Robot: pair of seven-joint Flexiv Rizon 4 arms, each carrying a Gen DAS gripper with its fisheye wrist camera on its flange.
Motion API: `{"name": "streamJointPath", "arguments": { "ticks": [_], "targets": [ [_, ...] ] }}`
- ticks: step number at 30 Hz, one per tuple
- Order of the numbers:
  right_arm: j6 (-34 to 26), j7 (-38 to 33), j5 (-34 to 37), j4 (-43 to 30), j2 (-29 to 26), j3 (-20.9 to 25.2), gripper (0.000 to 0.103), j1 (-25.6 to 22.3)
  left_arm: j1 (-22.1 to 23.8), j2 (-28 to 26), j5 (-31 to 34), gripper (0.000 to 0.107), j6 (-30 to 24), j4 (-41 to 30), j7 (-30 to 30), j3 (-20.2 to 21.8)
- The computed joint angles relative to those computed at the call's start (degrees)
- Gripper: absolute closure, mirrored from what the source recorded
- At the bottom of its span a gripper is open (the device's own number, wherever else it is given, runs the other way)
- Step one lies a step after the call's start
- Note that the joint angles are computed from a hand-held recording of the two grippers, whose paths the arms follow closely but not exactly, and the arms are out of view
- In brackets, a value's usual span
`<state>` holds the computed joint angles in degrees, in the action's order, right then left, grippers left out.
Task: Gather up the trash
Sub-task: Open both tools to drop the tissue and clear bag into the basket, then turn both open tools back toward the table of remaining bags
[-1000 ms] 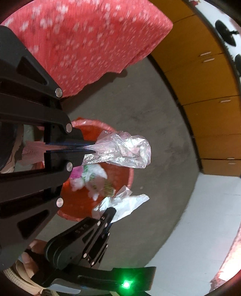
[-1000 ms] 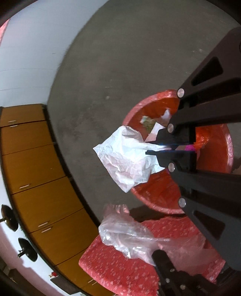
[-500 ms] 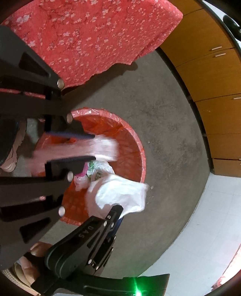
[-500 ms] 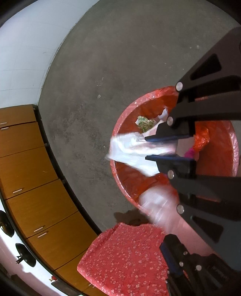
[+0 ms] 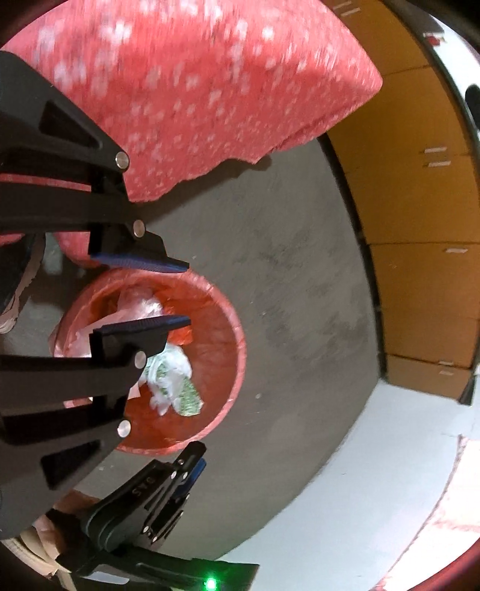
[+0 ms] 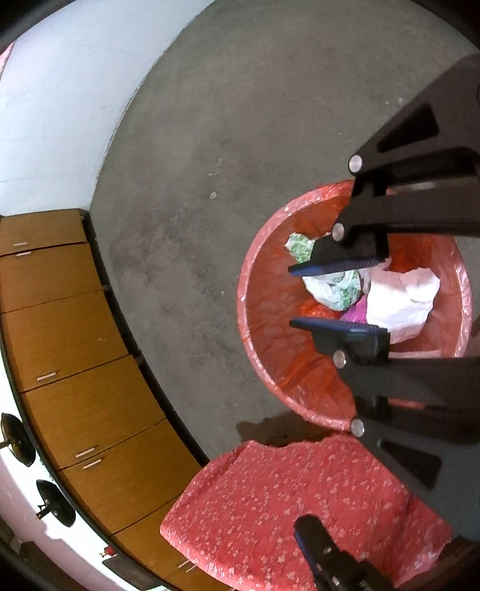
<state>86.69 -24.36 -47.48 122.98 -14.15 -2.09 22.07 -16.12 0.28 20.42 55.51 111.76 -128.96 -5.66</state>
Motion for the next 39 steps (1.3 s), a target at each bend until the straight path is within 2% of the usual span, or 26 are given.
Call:
{"name": "streamJointPath", "arguments": {
  "ticks": [3,5,8,10,13,16,19,20,24,27,31,39],
  "targets": [
    [-0.03,1.3,-3.22,-0.87,1.03,-0.82,0.064,1.07,0.54,4.17,0.54,0.076,1.41,1.98,-0.27,0.8],
    [-0.24,0.67,-3.58,-2.52,1.33,0.54,0.063,1.04,1.61,7.33,1.52,0.068,2.27,3.53,-1.12,0.82],
    [-0.61,-0.88,-3.75,-5.68,1.53,2.53,0.056,1.77,3.42,13.66,-1.04,0.066,4.57,7.59,0.32,2.04],
    [-0.77,-2.66,-2.93,-8.24,1.4,4.2,0.051,2.47,5.23,18.2,-1.23,0.059,4.91,9.99,0.63,2.71],
    [-1.71,-8.44,1.76,-14.16,0.2,8.29,0.045,4.28,9.8,26.54,0.29,0.056,1.83,13.14,0.54,3.54],
    [-3.22,-16.07,8.26,-19.96,-1.93,12.64,0.044,6.16,16.69,35.79,3.15,0.05,-3.44,16.09,1.03,5.02],
    [-6.35,-25.2,14.72,-28.38,-6.09,18.35,0.041,8.96,23.9,42.02,5.21,0.049,-8.19,17.99,2.57,6.92],
    [-7.14,-26.86,15.49,-30.29,-7.1,18.88,0.04,10.35,26.06,43.57,5.64,0.049,-9.05,18.61,3.11,7.79],
    [-11.08,-32.98,17.61,-39.47,-12.6,20.37,0.034,16.75,34.01,46.82,7.56,0.041,-9.62,20.22,6.32,10.94],
    [-14.18,-34.81,17.69,-47.16,-17.59,18.74,0.027,22.64,37.98,47.6,7.16,0.04,-8.87,21.13,9.56,14.01],
    [-20.18,-37.01,17.99,-57.48,-24.06,15.52,0.025,29.2,42.93,48.23,6.94,0.039,-7.19,22.54,13.92,17.23],
    [-31.66,-41.13,20.39,-72.48,-33.0,10.09,0.022,36.31,47.07,45.53,1.43,0.039,-2.33,23.95,21.81,18.64]
  ]
}}
